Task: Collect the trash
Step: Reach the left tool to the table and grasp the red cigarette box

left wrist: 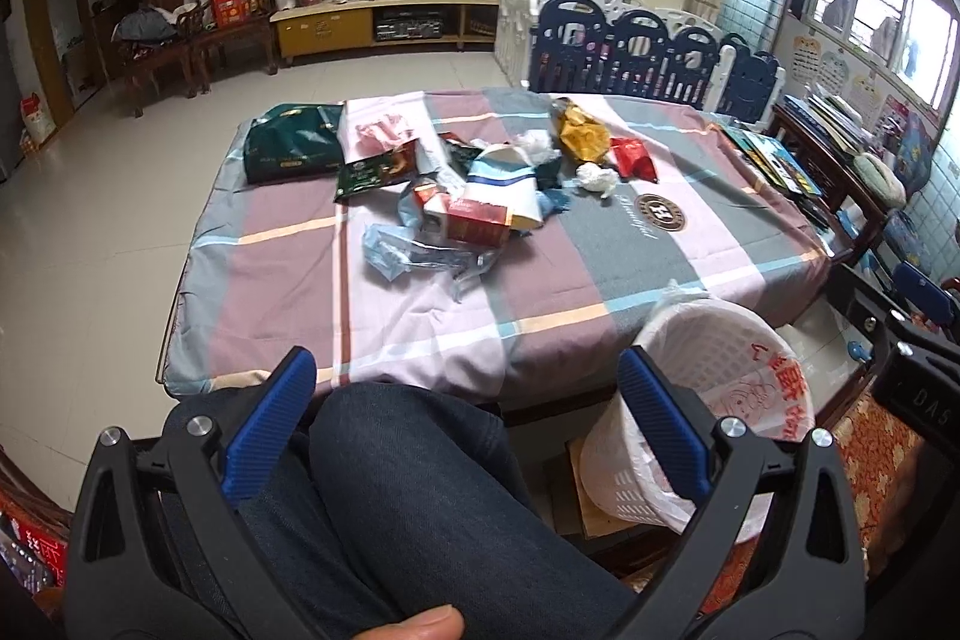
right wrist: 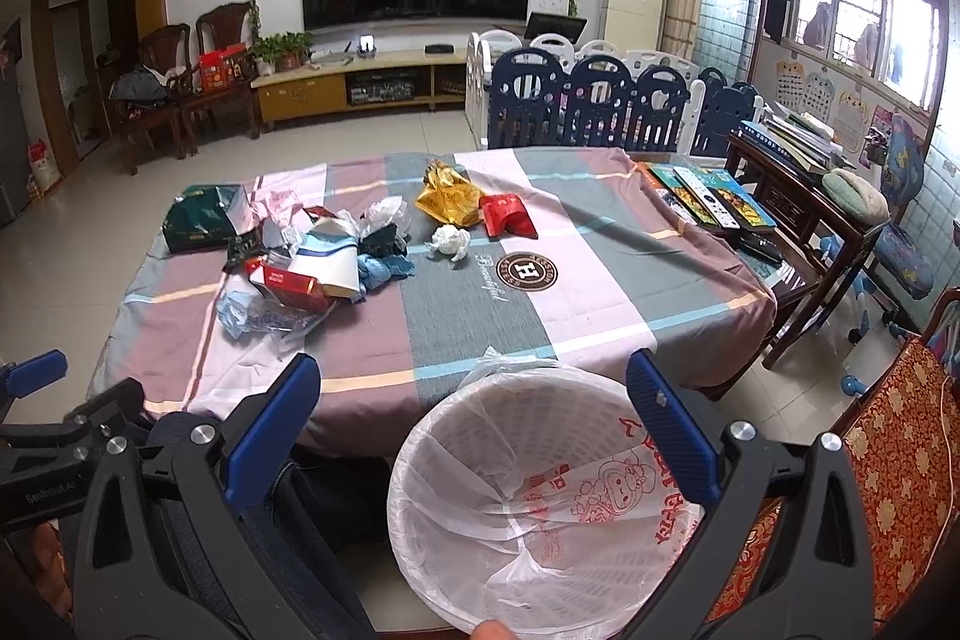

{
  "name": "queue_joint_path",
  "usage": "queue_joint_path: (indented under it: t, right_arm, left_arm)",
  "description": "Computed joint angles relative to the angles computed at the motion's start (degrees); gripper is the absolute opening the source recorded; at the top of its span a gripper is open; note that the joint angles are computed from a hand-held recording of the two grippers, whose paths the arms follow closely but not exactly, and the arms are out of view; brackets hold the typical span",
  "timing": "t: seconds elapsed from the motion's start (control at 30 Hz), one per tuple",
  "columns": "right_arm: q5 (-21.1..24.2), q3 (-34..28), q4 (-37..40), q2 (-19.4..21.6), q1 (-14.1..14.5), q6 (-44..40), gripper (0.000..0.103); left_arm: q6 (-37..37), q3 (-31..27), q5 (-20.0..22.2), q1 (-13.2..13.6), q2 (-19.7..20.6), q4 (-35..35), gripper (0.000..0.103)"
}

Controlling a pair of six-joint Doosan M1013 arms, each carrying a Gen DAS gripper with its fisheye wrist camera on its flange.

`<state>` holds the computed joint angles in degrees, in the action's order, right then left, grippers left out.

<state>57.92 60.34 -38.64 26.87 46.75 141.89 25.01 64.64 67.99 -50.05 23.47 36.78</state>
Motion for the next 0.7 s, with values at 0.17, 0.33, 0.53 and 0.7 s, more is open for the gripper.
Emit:
queue_joint_path:
  t: [0.17, 0.33, 0.53, 0.7]
  right_arm:
    - [4.0, -5.0, 7.1, 4.2, -1.7, -6.8, 0.100]
    - [4.1, -10.6, 15.9, 8.9, -3.1, -14.3, 0.074]
    - [4.8, -15.4, 21.6, 12.1, -3.6, -19.0, 0.068]
    - [6.9, -15.6, 21.5, 12.7, -4.2, -18.9, 0.068]
  left_arm:
    - [-5.3, 1.8, 3.7, 2.7, 0.0, 2.3, 0.100]
    - [-7.8, 4.7, 0.9, 7.0, -0.5, -4.2, 0.095]
    - [-5.6, 3.4, -5.9, 12.0, 1.8, -13.0, 0.083]
    - [1.6, -3.0, -7.2, 15.3, 7.3, -22.3, 0.081]
